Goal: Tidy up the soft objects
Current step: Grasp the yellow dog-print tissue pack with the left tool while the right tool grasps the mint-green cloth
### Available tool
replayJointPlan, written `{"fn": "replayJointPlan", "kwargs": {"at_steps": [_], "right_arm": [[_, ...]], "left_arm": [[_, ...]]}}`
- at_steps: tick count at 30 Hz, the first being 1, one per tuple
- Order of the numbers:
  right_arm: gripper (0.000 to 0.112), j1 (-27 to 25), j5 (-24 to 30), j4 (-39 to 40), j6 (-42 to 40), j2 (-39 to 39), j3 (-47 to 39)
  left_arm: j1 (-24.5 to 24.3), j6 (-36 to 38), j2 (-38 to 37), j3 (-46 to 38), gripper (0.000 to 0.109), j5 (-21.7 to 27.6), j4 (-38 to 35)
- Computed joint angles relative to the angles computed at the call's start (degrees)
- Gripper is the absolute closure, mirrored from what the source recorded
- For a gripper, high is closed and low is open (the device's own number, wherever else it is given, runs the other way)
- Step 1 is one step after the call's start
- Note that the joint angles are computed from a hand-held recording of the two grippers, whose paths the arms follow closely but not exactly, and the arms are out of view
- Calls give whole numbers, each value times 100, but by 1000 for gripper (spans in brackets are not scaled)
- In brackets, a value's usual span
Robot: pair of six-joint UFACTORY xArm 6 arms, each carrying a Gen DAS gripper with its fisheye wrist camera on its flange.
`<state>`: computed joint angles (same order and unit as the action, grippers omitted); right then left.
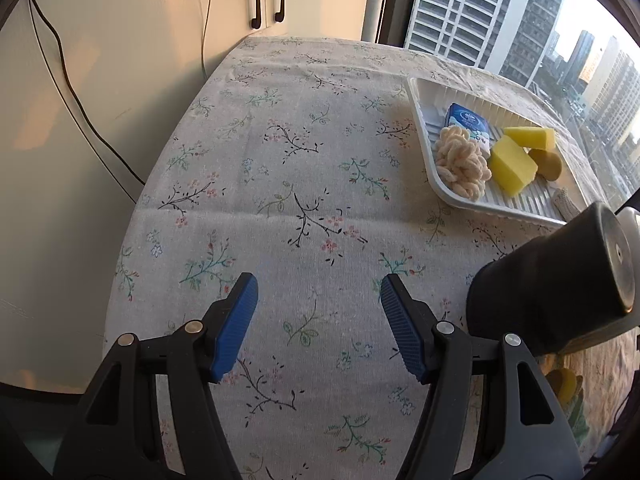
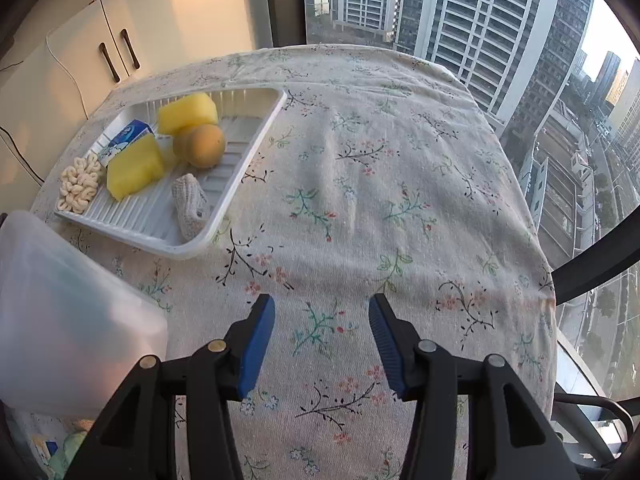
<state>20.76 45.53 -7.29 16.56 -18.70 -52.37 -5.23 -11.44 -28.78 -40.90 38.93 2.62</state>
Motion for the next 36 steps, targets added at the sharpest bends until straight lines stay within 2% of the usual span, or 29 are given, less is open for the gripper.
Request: {"fn": "replayJointPlan", "kwargs": {"at_steps": [6,11,15,18,23,26,29,30,31,34,36], "right_arm": [[60,217,165,53,202,-999,939],[60,689,569,-5,567,-2105,1643],[59,1389,1075,-78,834,-2742,1934],[58,1996,1354,-133,989,-2931,1968],[52,2876,1357,53,1026,-3045,1968],[51,3279,1150,286,987,-2953,1935],[47,3588,892,171,1151,-2776,1852],[46,3658,783,106,1220,-2710,1827],[46,3696,687,57,1288,-2661,1809],[45,3686,437,16,1357,-2452,1679],[42,3642,238,119,1413,-2410,1683]], "left_arm": [[-120,-38,-1077,840,46,405,28],[-393,-232,-2227,1539,46,993,239],[-674,-294,-3217,1992,46,1628,46],[-938,-498,-3889,2167,46,2021,-105],[-1488,-1236,-4757,2191,46,2670,-327],[-2469,-2342,-4883,1996,46,2957,303],[-3563,-3529,-4501,1625,43,3305,1017],[-3713,-3774,-4352,1532,38,3329,1004],[-3740,-3897,-4209,1468,36,3300,839],[-3559,-3986,-3867,1424,36,2972,199],[-3731,-4375,-3571,1324,36,2945,306]]}}
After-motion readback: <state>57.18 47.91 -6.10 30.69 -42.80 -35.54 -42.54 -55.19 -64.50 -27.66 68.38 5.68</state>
